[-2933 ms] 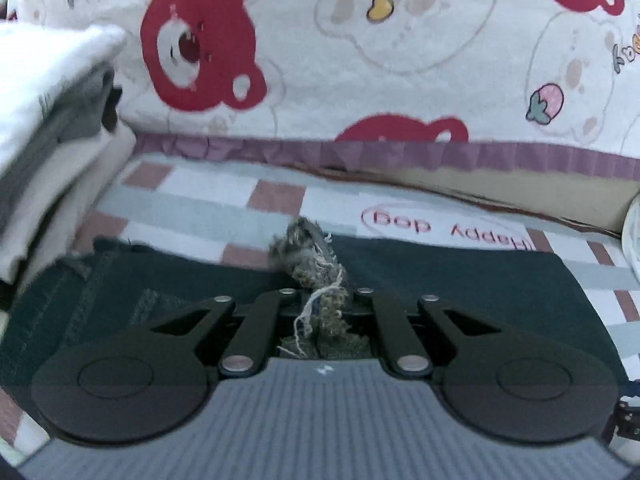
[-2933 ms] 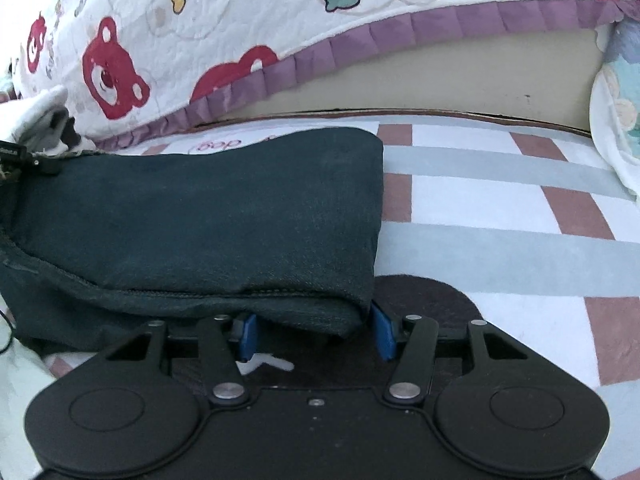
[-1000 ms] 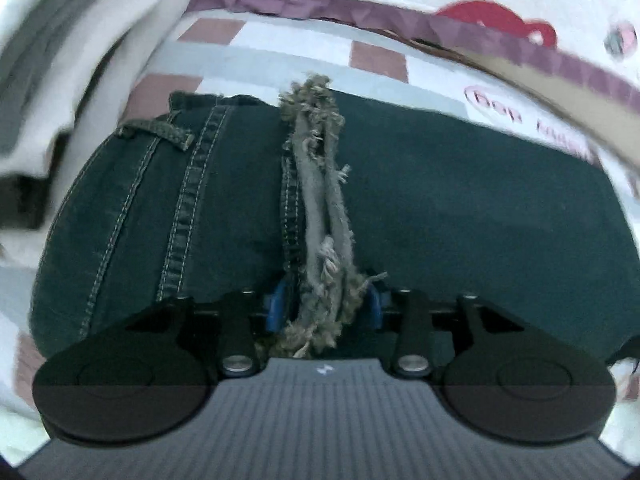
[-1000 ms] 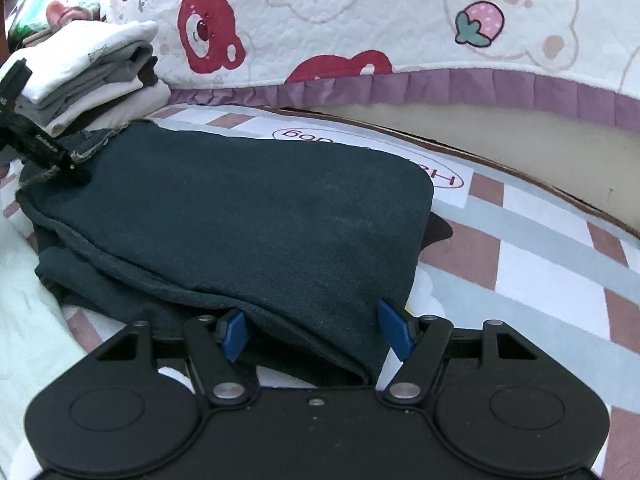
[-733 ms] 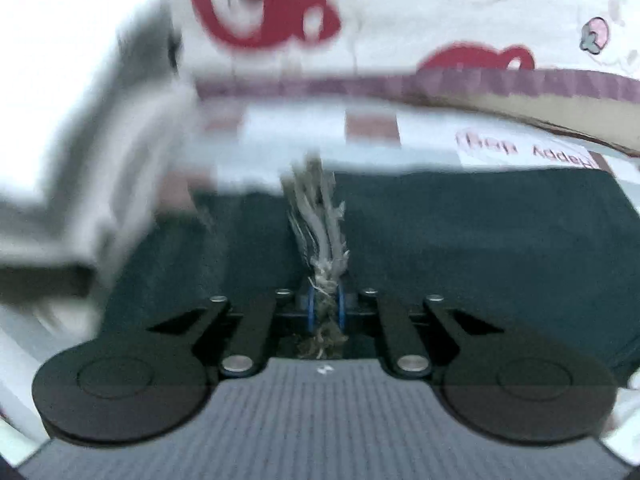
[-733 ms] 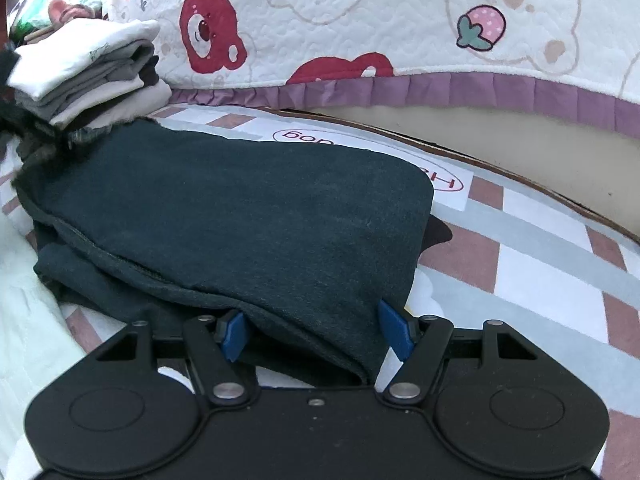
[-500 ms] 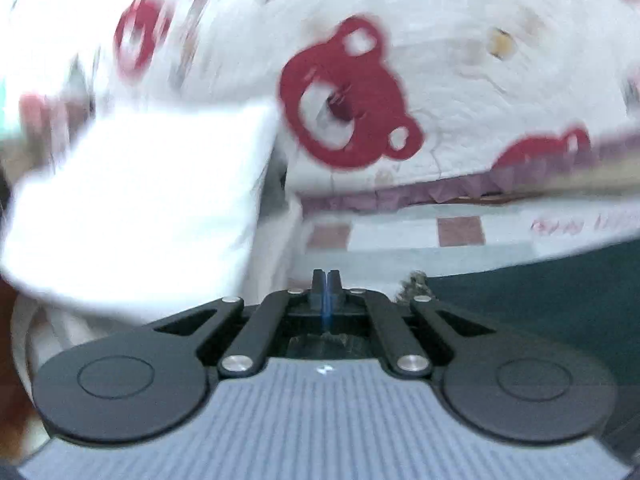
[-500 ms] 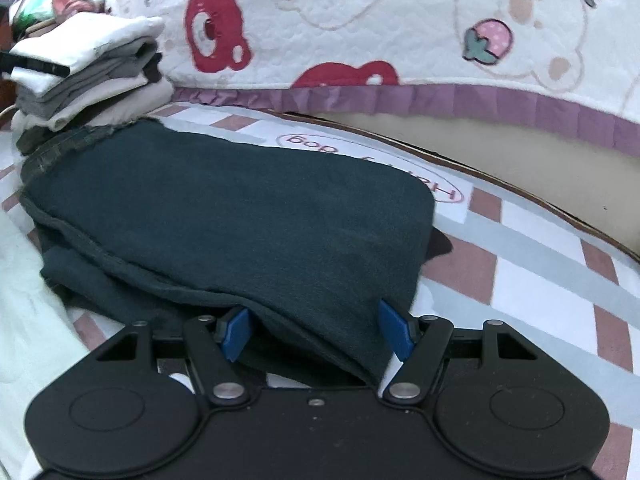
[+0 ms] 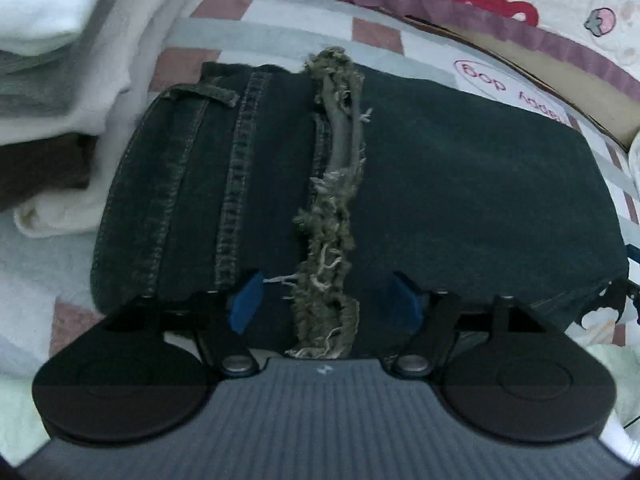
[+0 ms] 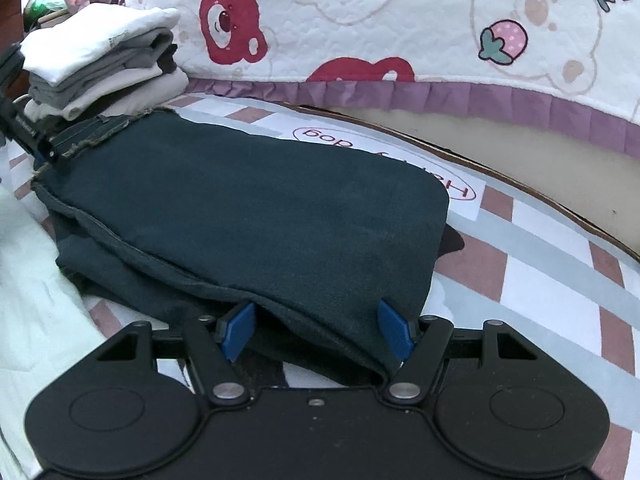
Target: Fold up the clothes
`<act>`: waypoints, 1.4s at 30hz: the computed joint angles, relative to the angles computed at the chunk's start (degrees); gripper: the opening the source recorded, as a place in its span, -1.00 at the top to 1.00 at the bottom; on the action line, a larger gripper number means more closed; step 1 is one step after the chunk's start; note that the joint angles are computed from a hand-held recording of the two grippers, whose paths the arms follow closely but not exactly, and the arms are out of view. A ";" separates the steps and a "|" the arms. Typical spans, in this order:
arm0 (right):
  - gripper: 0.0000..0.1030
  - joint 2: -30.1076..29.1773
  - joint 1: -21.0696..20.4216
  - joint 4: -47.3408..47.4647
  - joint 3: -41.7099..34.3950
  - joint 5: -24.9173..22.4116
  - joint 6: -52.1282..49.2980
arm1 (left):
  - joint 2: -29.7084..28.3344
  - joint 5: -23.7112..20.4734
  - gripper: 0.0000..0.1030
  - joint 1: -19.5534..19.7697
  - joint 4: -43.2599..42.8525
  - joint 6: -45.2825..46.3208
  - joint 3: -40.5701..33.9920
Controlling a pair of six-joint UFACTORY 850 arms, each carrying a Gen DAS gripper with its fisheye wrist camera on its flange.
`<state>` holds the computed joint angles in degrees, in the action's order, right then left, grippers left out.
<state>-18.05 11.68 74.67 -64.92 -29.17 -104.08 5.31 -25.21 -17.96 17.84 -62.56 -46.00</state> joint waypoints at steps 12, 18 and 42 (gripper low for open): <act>-0.40 -0.06 -0.15 0.78 0.18 -0.01 0.14 | 0.32 -0.15 0.81 -0.03 -3.64 5.35 -0.95; -0.40 -0.16 -0.03 1.16 0.18 0.33 0.00 | -2.11 -1.99 0.62 -0.65 -7.40 8.00 -2.45; -0.40 0.20 1.83 10.44 1.70 6.68 -12.53 | -2.77 -13.25 0.93 -7.73 26.28 -19.08 -8.13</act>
<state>-17.85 13.50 85.11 -63.22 -22.49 -116.61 2.55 -38.46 -25.68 44.12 -81.64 -54.14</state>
